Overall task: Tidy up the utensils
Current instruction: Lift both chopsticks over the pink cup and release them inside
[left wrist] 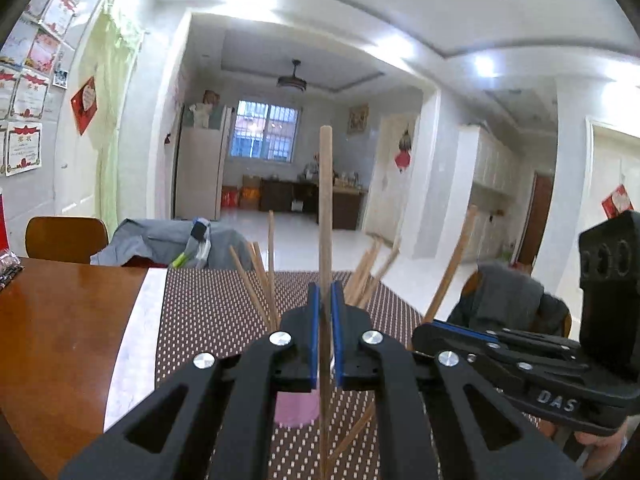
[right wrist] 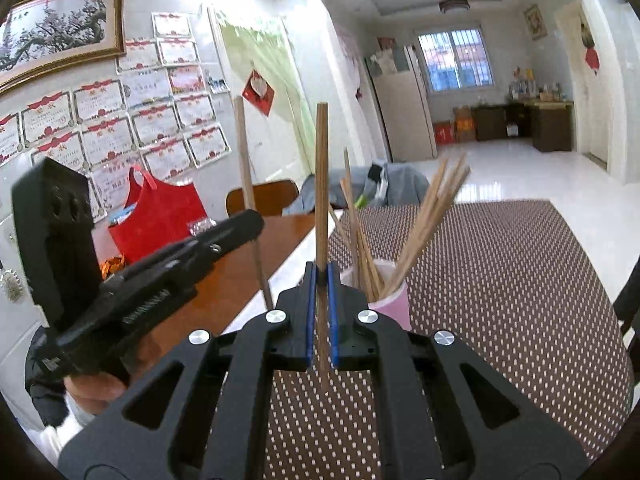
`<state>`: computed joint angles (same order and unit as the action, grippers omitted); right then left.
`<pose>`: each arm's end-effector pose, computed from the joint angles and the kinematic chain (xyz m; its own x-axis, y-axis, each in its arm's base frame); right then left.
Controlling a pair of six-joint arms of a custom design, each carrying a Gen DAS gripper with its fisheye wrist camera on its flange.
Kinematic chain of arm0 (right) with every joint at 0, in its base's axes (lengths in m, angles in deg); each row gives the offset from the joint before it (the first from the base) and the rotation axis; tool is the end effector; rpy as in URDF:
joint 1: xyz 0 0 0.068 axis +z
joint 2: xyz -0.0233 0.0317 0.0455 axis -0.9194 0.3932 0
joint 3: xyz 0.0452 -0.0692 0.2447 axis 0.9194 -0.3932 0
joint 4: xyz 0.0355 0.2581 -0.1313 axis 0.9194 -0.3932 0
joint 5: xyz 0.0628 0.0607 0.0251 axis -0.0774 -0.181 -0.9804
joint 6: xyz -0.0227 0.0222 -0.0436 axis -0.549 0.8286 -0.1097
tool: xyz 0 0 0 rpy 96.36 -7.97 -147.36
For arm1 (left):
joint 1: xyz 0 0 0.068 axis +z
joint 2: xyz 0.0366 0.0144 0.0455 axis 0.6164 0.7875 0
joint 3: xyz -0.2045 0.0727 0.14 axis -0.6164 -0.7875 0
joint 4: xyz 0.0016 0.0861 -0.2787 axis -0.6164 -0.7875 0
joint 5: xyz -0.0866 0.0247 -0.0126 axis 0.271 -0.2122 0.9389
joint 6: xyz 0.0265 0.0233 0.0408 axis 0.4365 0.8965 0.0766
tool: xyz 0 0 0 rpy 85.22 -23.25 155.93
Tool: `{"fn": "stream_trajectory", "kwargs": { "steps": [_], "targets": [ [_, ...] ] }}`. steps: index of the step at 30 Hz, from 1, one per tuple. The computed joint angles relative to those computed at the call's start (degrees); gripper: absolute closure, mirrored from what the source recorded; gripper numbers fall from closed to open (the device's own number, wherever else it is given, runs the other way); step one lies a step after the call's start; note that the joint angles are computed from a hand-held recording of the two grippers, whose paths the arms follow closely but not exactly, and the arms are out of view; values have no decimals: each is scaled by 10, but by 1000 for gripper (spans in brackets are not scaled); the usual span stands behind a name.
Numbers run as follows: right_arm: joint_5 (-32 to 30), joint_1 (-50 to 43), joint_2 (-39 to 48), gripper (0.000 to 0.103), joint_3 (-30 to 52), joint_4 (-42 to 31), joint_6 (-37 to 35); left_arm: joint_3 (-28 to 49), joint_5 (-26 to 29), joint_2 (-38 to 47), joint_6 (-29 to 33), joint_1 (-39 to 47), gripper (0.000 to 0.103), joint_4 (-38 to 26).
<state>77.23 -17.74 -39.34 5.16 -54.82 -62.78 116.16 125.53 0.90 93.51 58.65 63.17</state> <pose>0.1407 0.1431 0.3165 -0.4293 0.1240 -0.8946 -0.3331 0.8990 0.2844 0.1790 0.0388 0.2927 -0.2914 -0.0211 -0.9564 0.4565 0.8755 -0.1584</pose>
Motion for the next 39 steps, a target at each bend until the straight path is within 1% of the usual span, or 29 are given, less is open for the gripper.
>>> {"fn": "stream_trajectory", "kwargs": {
  "steps": [4,9,10,12,14,18,23,25,26,27,30,33,35,37,39],
  "targets": [
    [19,-2,24,97,16,34,-26,10,-24,29,-53,-17,97,59],
    [34,-6,54,97,37,64,-45,18,-46,59,-101,-31,97,124],
    [34,-8,59,97,40,69,-47,20,-55,75,-112,-37,97,147],
    [25,-17,70,97,45,81,-49,19,-69,84,-128,-45,97,173],
    [31,-20,78,97,47,91,-55,17,-78,95,-148,-51,97,205],
    [40,-28,82,97,45,112,-69,13,-94,116,-167,-67,97,255],
    [33,-55,93,97,45,135,-77,7,-138,152,-182,-98,97,323],
    [34,-62,101,97,46,143,-80,10,-155,173,-182,-111,97,334],
    [36,-65,109,99,48,147,-84,7,-158,179,-183,-115,97,341],
    [32,-69,118,101,51,149,-84,6,-162,185,-180,-118,97,344],
    [12,-82,133,101,49,153,-80,10,-178,205,-164,-129,97,339],
    [3,-89,140,101,46,149,-73,25,-193,226,-138,-137,97,314],
    [2,-93,146,101,51,139,-68,28,-201,230,-133,-140,97,307],
    [-19,-107,147,101,52,120,-60,39,-205,240,-121,-141,97,288],
    [-21,-114,138,101,44,111,-51,37,-204,241,-119,-141,97,287]
  ]
}}
